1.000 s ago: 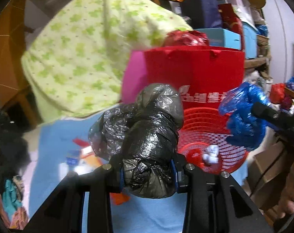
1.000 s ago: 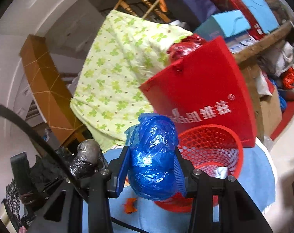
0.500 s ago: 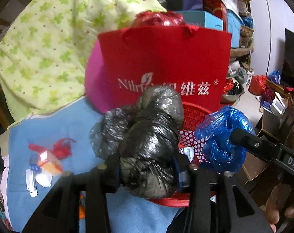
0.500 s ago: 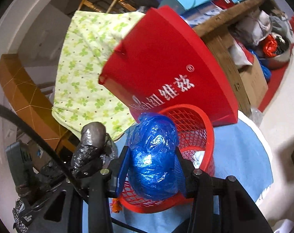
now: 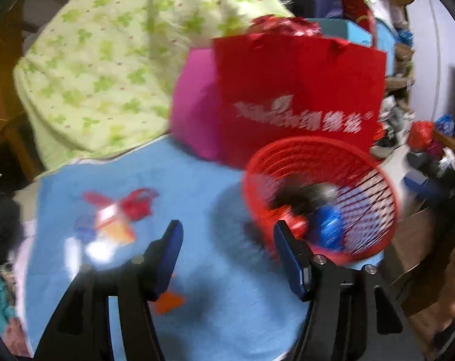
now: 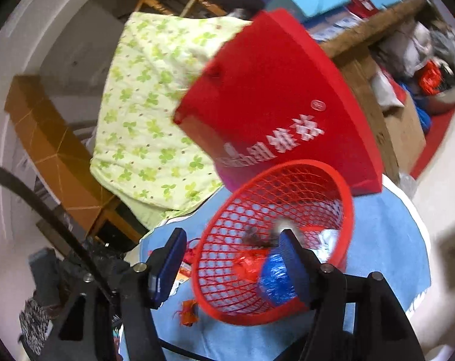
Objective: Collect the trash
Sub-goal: 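Open both tools to drop the bags into the basket, then grasp the white medicine box with the left tool while the right grasps the orange wrapper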
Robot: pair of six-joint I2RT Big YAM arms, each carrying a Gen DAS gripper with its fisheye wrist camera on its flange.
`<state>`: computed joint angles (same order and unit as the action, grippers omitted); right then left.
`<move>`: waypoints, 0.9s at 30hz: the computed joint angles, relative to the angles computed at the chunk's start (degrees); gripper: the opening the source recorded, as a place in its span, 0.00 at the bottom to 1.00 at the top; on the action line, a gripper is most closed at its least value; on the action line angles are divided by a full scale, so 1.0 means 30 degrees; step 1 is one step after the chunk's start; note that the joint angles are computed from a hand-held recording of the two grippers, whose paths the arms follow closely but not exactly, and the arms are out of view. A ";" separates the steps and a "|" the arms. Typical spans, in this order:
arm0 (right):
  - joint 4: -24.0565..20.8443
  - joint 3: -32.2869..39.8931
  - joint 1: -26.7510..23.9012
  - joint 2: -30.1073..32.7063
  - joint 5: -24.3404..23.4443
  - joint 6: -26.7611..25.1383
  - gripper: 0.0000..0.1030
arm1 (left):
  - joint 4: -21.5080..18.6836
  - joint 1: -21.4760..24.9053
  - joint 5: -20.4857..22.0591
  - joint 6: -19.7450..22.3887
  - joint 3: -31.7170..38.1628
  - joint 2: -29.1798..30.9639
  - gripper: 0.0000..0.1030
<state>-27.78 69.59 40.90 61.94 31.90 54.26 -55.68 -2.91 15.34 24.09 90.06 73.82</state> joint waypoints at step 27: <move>-0.5003 0.9688 0.1886 1.0123 -0.6551 -0.2504 0.66 | 0.1711 0.9828 0.0606 -0.2130 -0.0610 0.3167 0.62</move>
